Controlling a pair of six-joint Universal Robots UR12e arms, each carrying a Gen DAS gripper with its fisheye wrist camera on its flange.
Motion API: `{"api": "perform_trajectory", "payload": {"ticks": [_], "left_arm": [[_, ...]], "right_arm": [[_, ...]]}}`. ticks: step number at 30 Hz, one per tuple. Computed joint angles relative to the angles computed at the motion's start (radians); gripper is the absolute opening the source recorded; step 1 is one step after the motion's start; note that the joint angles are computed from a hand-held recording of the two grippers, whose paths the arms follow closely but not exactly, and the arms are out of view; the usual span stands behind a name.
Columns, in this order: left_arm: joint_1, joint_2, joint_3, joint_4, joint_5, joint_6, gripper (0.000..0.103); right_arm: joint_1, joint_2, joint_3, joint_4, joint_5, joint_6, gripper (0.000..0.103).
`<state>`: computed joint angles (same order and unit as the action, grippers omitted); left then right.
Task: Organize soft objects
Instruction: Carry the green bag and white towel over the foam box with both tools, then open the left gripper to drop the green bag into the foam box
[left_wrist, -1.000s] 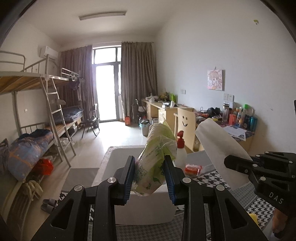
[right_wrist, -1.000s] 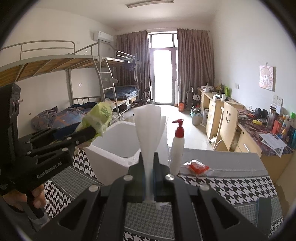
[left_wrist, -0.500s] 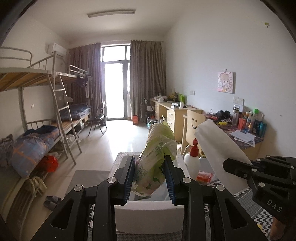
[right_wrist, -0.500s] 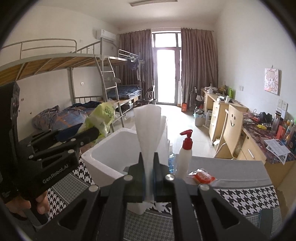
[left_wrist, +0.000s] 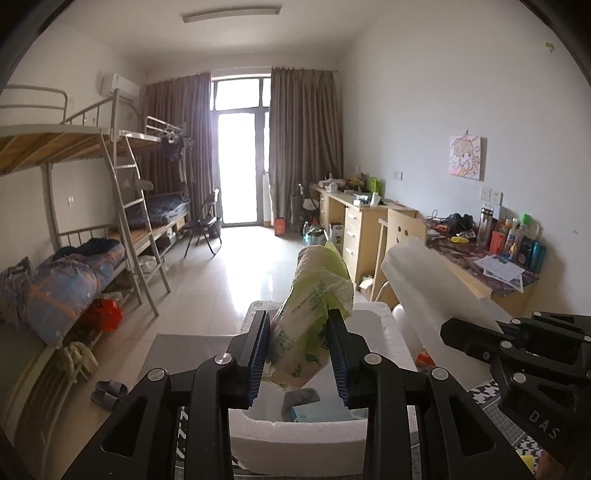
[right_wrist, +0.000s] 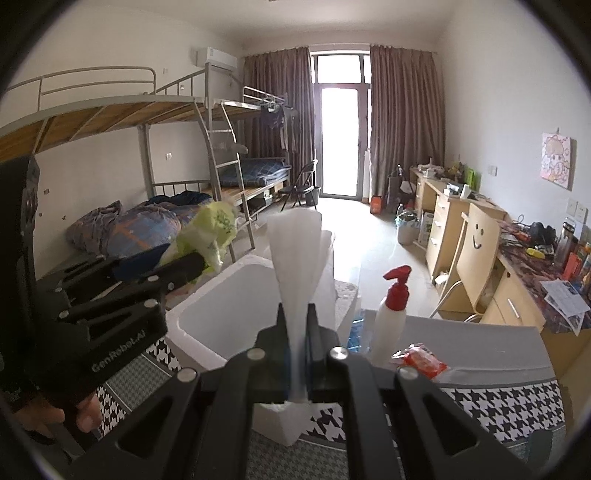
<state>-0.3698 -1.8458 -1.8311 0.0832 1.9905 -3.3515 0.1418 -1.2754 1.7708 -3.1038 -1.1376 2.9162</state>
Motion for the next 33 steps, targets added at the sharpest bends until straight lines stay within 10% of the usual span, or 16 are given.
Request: {"api": "perform_trajectory", "payload": {"ticks": [21,26,33], "left_arm": [[0.055,-0.032,0.032,-0.100,-0.138,-0.014,0.035],[0.055,-0.030,0.030,-0.107,-0.143,-0.004,0.082],[0.052,-0.012,0.012,-0.069,-0.046,-0.051,0.102]], "right_arm": [[0.025,0.026,-0.044,0.058,-0.054,0.000,0.009],[0.027,0.030,-0.050,0.062,-0.064,0.005,0.009],[0.030,0.029,-0.052,0.056,-0.077,0.014,0.009]]}}
